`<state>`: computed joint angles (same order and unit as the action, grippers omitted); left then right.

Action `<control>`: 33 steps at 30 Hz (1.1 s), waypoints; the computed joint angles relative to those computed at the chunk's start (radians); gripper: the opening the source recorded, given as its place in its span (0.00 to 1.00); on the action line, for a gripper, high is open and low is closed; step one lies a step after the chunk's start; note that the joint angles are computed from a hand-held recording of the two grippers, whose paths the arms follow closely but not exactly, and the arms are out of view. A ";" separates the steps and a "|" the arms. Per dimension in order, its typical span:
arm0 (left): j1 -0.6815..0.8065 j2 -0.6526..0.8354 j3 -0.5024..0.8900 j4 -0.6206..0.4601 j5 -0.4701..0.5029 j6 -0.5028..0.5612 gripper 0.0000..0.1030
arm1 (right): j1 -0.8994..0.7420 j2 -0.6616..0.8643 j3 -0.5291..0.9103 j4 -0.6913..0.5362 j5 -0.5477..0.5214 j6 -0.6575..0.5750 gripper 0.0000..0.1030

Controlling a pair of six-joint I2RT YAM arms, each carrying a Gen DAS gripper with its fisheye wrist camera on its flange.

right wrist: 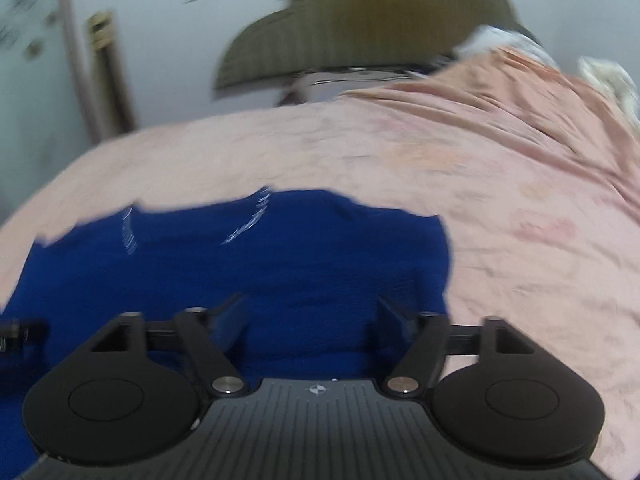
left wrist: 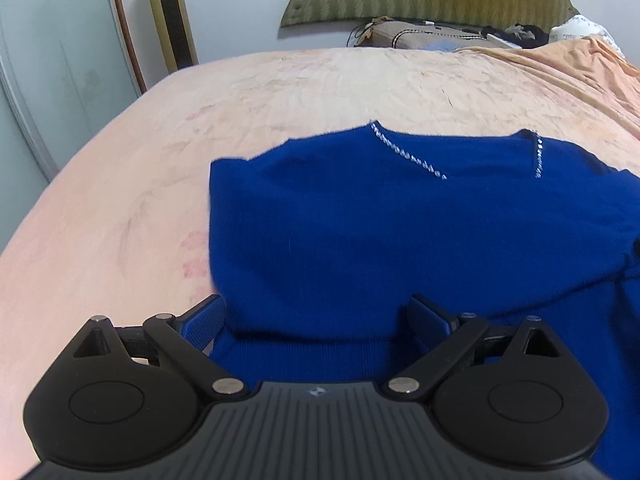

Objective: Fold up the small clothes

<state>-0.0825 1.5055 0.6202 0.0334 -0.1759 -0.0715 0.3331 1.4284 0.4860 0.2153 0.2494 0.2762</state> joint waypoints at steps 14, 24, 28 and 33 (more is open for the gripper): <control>0.185 -0.440 -0.237 -0.216 0.204 0.169 0.96 | -0.023 -0.567 -0.203 -0.369 -0.159 0.046 0.82; 0.473 -0.538 -0.289 -0.395 0.474 0.355 0.96 | -0.092 -0.994 -0.295 -0.781 -0.222 0.025 0.84; 0.490 -0.556 -0.288 -0.422 0.525 0.348 0.95 | -0.018 -1.110 -0.316 -0.870 -0.196 0.049 0.80; 0.449 -0.597 -0.299 -0.418 0.521 0.299 0.31 | 0.227 -1.053 -0.322 -0.834 -0.006 0.152 0.48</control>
<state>0.3665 0.9083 0.3217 -0.3846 0.3447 0.2279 0.5605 0.3749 0.1644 -0.6184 0.2435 0.4283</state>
